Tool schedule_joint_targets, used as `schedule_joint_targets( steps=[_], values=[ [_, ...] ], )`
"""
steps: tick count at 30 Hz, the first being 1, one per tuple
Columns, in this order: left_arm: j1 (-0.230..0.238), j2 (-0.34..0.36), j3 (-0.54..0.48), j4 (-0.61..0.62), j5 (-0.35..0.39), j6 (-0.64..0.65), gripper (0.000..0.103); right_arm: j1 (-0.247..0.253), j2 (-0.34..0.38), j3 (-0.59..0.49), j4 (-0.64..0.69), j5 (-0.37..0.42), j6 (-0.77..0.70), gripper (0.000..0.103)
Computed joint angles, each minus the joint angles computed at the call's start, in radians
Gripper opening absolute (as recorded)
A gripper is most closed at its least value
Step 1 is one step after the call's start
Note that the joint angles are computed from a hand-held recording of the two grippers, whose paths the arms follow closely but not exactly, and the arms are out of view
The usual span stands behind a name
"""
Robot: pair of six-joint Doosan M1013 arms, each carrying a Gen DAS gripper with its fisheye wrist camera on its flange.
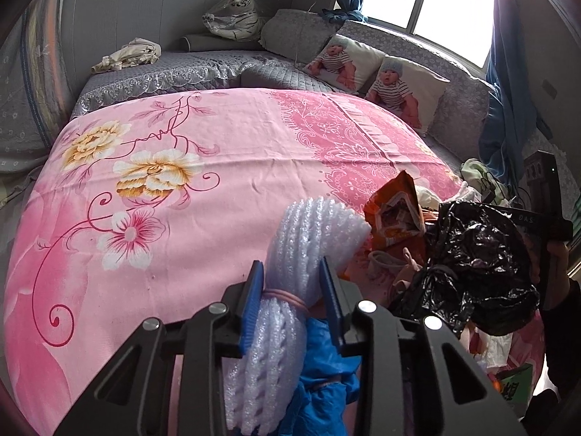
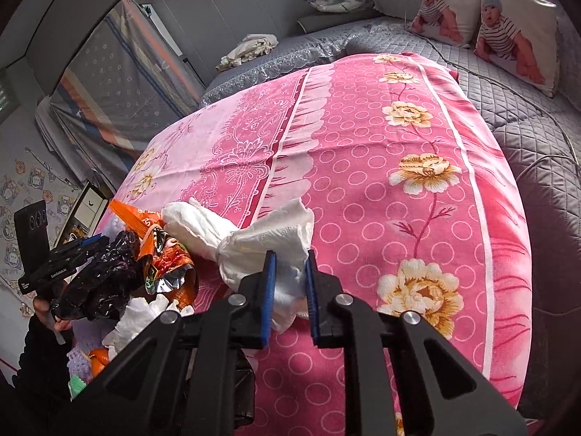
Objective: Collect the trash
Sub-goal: 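Grasp the white foam net with the left tool while the right tool grasps white tissue, then carry the foam net and tissue with both tools over the yellow bin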
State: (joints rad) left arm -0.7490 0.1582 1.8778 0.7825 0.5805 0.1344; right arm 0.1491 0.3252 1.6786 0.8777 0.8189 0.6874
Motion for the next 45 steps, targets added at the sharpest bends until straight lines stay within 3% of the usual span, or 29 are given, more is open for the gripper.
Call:
schedule_joint_targets(
  steps=[12, 21, 35, 41, 45],
  values=[
    [-0.01, -0.051, 0.049, 0.143, -0.01, -0.224, 0.025, -0.012, -0.044, 0.031, 0.09, -0.048, -0.075, 0.006],
    [-0.039, -0.103, 0.082, 0.258, 0.038, -0.385, 0.025, -0.027, -0.106, 0.064, 0.177, -0.089, -0.146, 0.006],
    [-0.144, -0.163, 0.094, 0.392, 0.185, -0.542, 0.025, -0.114, -0.231, 0.163, 0.34, -0.022, -0.287, 0.006],
    [-0.197, -0.158, 0.078, 0.447, 0.23, -0.594, 0.025, -0.156, -0.293, 0.237, 0.383, -0.018, -0.361, 0.006],
    [-0.234, -0.14, 0.054, 0.478, 0.262, -0.607, 0.025, -0.196, -0.316, 0.276, 0.408, 0.024, -0.368, 0.006]
  ],
)
